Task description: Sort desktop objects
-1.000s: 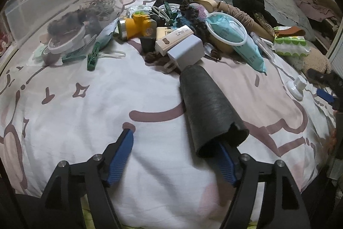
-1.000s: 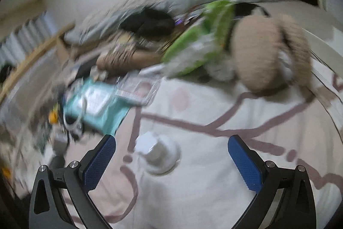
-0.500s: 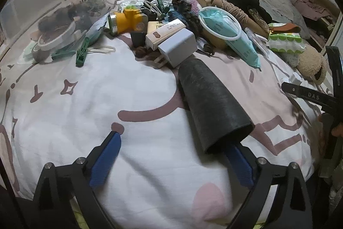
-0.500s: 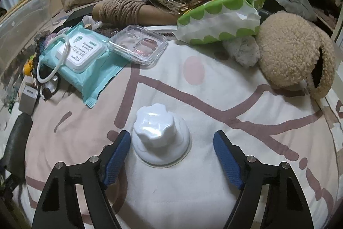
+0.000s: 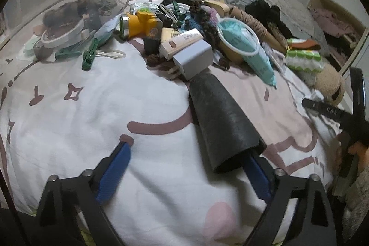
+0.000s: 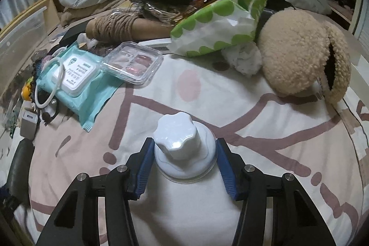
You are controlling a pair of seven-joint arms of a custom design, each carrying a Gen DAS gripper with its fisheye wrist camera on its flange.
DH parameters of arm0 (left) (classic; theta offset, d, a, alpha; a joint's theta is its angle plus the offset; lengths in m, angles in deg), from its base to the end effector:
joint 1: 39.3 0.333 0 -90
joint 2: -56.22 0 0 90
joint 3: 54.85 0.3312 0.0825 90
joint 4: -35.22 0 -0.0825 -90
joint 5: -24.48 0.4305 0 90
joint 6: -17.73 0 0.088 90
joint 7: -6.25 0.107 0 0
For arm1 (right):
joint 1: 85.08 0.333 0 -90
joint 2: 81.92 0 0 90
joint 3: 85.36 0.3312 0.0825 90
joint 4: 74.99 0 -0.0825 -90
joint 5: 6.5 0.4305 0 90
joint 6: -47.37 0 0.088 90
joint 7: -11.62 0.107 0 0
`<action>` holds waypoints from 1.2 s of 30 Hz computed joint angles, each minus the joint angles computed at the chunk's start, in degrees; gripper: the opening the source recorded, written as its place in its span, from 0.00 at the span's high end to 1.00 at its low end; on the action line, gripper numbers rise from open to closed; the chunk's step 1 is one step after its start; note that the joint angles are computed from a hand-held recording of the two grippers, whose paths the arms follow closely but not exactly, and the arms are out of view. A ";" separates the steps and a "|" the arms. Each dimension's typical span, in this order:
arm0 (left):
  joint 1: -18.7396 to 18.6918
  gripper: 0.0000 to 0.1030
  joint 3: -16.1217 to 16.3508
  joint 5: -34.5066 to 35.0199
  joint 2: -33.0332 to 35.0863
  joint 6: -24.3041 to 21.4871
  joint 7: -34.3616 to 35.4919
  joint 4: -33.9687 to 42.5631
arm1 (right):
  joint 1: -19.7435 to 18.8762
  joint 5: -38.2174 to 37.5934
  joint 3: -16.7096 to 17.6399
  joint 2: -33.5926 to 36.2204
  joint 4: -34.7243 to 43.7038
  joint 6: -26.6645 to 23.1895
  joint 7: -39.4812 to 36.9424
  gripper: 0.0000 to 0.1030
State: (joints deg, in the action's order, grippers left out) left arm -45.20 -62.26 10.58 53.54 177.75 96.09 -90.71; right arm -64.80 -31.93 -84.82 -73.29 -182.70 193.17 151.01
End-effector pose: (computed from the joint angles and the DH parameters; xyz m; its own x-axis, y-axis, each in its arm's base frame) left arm 0.5921 -0.1294 0.4663 -0.0931 -0.9761 0.1966 -0.8165 -0.0382 -0.5761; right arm 0.6360 0.2473 0.4800 -0.1721 -0.9826 -0.0696 -0.8051 0.1810 -0.5649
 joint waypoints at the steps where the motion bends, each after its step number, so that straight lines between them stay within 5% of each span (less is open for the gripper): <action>1: 0.04 0.19 -0.03 0.19 0.04 0.42 -0.41 0.01 | 0.14 -0.42 0.00 0.12 0.22 -0.24 0.10 0.48; 7: 0.90 0.41 -0.88 13.79 1.44 3.18 -10.71 0.62 | 0.15 -0.61 0.09 -0.56 -0.52 0.78 -0.34 0.48; 13: -0.29 0.85 -0.80 4.86 1.05 4.66 -0.61 0.14 | -0.30 0.72 0.22 -0.55 -0.74 1.60 -0.61 0.48; 22: 0.00 0.88 -0.84 -2.30 2.61 2.67 2.27 2.29 | -0.15 1.83 0.20 -0.20 -0.54 2.57 -2.12 0.48; 36: 0.70 0.90 -1.86 -4.29 3.24 3.34 4.02 3.10 | -0.17 4.91 0.06 0.03 -0.61 3.45 -4.31 0.48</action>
